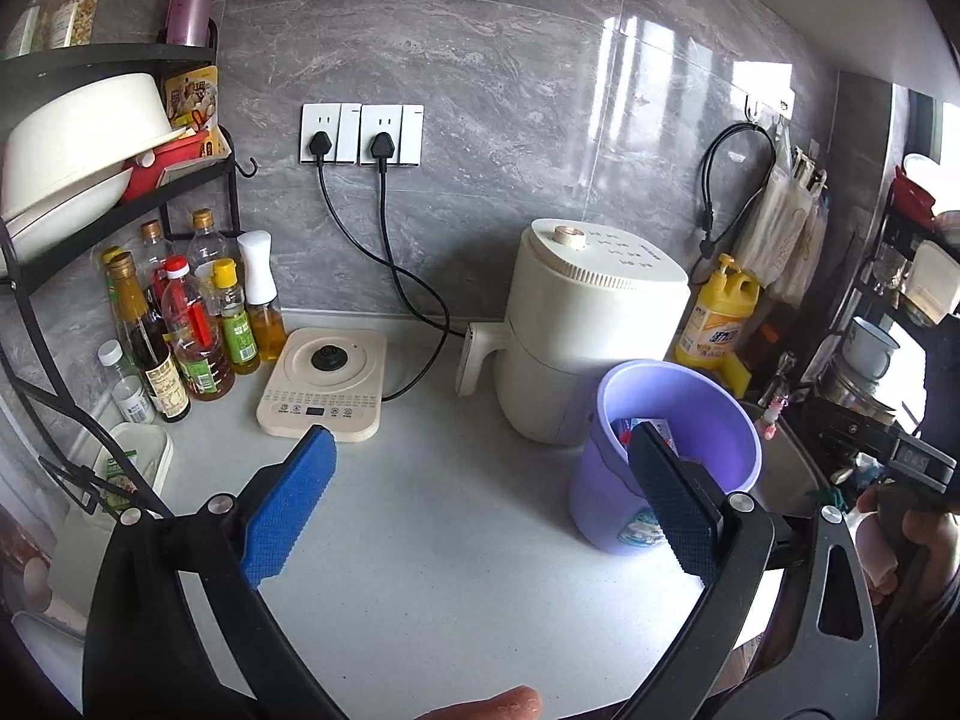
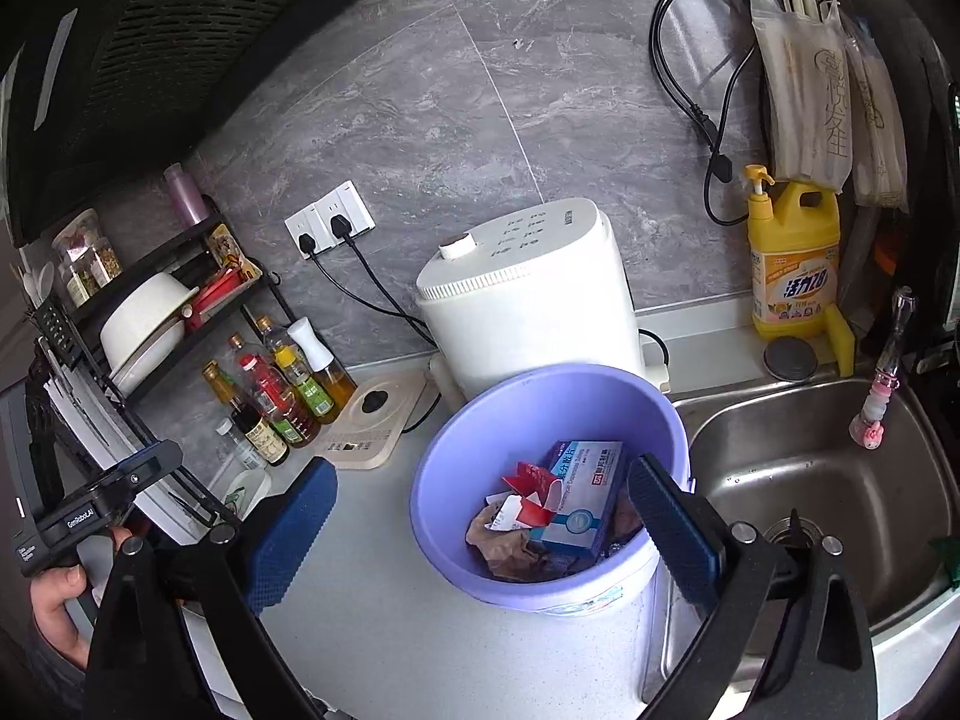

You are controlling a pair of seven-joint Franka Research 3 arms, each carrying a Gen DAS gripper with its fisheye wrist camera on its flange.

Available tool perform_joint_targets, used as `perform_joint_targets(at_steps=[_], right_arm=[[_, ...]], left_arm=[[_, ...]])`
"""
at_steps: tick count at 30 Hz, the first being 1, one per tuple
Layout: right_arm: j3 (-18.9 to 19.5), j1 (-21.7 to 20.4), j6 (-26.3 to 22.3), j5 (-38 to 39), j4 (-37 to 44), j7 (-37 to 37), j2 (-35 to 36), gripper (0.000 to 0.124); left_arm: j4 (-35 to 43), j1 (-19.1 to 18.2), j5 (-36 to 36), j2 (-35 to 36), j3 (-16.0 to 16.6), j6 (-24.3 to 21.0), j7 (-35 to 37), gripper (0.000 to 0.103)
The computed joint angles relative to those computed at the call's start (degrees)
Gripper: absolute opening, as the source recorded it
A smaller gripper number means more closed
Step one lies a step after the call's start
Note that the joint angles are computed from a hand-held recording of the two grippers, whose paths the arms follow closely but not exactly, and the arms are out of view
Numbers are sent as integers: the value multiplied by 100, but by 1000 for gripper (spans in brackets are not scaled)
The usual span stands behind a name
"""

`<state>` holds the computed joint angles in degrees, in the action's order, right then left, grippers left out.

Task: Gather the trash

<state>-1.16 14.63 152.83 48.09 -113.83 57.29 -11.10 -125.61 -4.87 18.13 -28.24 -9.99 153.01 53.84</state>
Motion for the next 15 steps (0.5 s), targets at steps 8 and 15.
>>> perform_joint_targets(at_steps=[8, 15], right_arm=[[499, 122, 527, -1209, -588, 1347, -542, 96], [856, 257, 810, -2133, -1050, 2415, -972, 96]], left_arm=[[-720, -256, -453, -924, 572, -4, 773, 97], [-1234, -429, -841, -1514, 992, 108, 1563, 97]])
